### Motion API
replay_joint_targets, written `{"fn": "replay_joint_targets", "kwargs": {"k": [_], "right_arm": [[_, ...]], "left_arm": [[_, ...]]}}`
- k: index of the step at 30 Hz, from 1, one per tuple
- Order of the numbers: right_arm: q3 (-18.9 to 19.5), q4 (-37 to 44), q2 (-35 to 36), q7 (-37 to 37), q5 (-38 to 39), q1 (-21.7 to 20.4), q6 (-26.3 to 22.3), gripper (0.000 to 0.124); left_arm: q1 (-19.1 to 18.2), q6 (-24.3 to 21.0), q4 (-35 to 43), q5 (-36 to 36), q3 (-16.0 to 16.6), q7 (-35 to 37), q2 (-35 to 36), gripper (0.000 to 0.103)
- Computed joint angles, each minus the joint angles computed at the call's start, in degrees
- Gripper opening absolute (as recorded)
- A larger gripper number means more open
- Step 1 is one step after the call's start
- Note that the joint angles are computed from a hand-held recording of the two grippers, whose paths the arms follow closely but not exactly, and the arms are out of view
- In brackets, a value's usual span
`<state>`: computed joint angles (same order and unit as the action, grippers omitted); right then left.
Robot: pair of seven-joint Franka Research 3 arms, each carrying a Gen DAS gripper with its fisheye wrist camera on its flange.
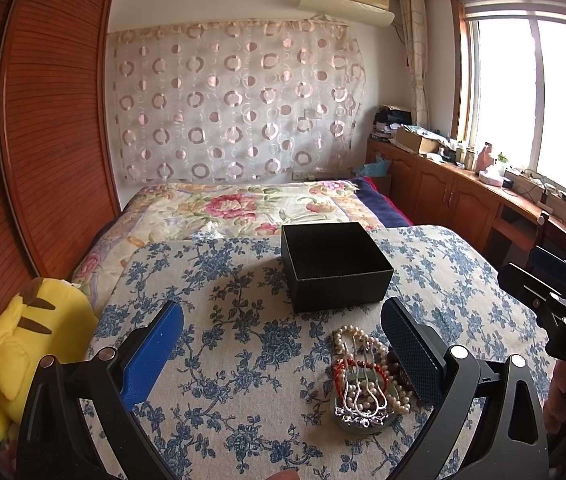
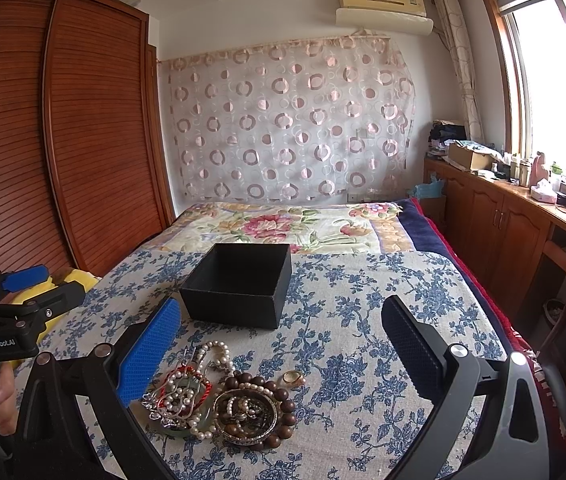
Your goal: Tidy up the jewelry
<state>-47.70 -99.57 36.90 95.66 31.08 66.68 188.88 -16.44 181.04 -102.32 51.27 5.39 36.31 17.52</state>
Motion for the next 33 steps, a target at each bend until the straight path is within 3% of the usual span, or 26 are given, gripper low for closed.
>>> {"fn": "replay_joint_targets", "kwargs": {"k": [3,4,5,7,11,16,18,21,26,30,33], "right_arm": [[-0.7,1.0,0.9,0.6,0.2,0.8,-1.1,0.101],[0.0,1.1,0.7,0.9,-0.5,0.2,-1.3,0.101],[2.0,1.0,0.0,0.6,-1.6,-1.3,-0.9,0.101],[3.8,0.4,-0.9,0.1,-2.6,-2.7,-0.3,0.101],[10.0,-1.2,-3.7,-3.4,-3.5,-7.6,1.2,0.101],[11.8,-1.7,-4.0,-5.1,-3.8,-9.1,-0.5,0.101],[12.1,-2.3,-4.3,-5.2,-4.5,-9.4,-0.9,0.101],[15.6,-2.9,-5.2,-5.4,-6.6,-12.3,-1.3,0.101],[19.8,-3.9,-6.1,-5.3,-8.5,-15.9,-1.6,0.101],[21.2,-4.5,-6.4,-4.7,-9.9,-17.4,-2.1,0.101],[22.3,-4.6,-6.5,-4.3,-10.8,-18.5,-2.1,0.101]], "left_arm": [[1.3,-0.6,-0.1,-2.2,-2.1,2.5,0.0,0.096],[2.8,-1.2,-0.3,-4.6,-4.3,5.3,0.1,0.096],[2.9,-1.0,-1.0,-4.9,-4.5,5.8,-0.1,0.096],[6.1,-1.5,-1.4,-9.6,-8.7,11.4,0.4,0.096],[10.7,-1.0,-2.5,-17.1,-14.2,20.3,1.6,0.096],[17.0,-2.5,-3.6,-25.3,-22.3,30.7,3.4,0.096],[18.1,-3.4,-3.8,-27.7,-23.9,33.6,4.1,0.096],[18.6,-5.0,-4.1,-30.5,-25.0,37.3,4.6,0.096],[25.0,-7.9,-3.7,-39.0,-33.9,48.1,7.1,0.095],[27.3,-11.2,-1.5,-44.4,-38.0,54.4,9.8,0.080],[25.3,-13.1,0.0,-46.2,-36.8,56.0,10.6,0.074]]}}
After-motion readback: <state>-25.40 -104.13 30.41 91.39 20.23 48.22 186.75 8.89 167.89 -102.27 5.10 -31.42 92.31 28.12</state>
